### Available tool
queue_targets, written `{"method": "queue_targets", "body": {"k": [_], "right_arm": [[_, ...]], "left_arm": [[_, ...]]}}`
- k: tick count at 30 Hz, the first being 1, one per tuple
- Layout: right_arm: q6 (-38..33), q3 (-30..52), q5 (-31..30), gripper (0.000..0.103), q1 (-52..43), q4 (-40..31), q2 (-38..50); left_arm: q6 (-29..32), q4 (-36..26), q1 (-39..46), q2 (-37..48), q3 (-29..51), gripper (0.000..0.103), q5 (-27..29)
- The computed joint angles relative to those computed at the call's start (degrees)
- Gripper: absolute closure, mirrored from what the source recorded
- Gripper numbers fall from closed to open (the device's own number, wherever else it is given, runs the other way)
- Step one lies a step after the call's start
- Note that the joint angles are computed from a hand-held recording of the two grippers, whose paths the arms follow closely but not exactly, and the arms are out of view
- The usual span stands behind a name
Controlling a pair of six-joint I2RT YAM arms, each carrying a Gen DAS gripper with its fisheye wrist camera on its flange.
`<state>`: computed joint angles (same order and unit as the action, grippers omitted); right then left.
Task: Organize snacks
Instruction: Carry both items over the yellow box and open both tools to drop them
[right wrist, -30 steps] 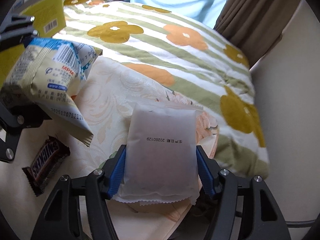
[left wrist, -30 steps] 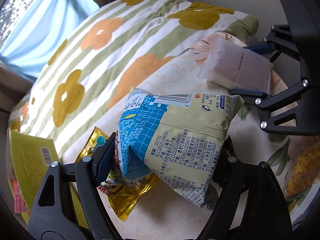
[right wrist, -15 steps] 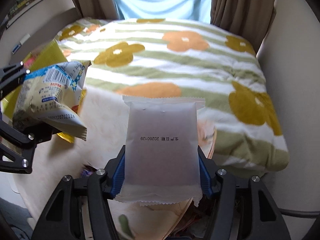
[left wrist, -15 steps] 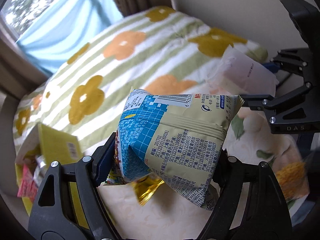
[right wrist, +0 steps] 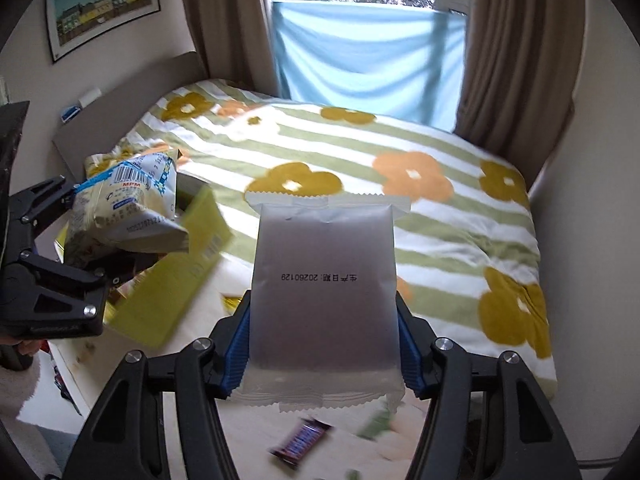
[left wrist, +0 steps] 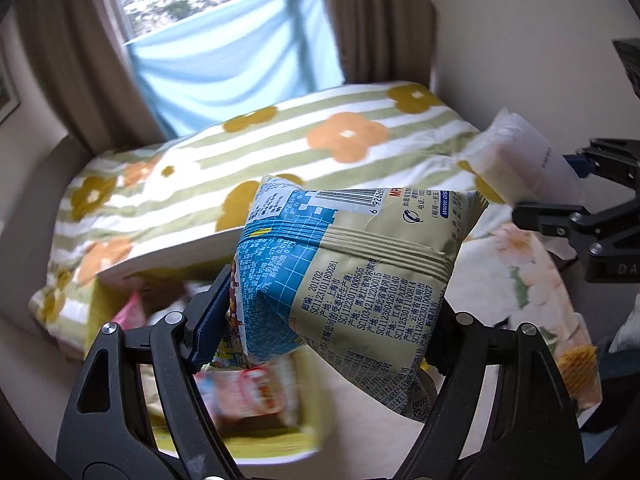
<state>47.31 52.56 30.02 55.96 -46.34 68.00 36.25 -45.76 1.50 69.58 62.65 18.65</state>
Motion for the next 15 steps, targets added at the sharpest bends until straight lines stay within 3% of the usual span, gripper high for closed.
{"method": "queue_targets", "body": {"k": [6,15], "right_arm": [[2.62,16.10,-0.09,0.045,2.92,2.94,19.18],[6.09,37.98,-3.41,0.045,3.90,4.48,42.28]], "left_arm": [[11.89,-2.75,16.95,15.30,12.57,0.026,6.20],[19.19,-5.59,24.09,38.10,32.10,0.026,5.84]]}}
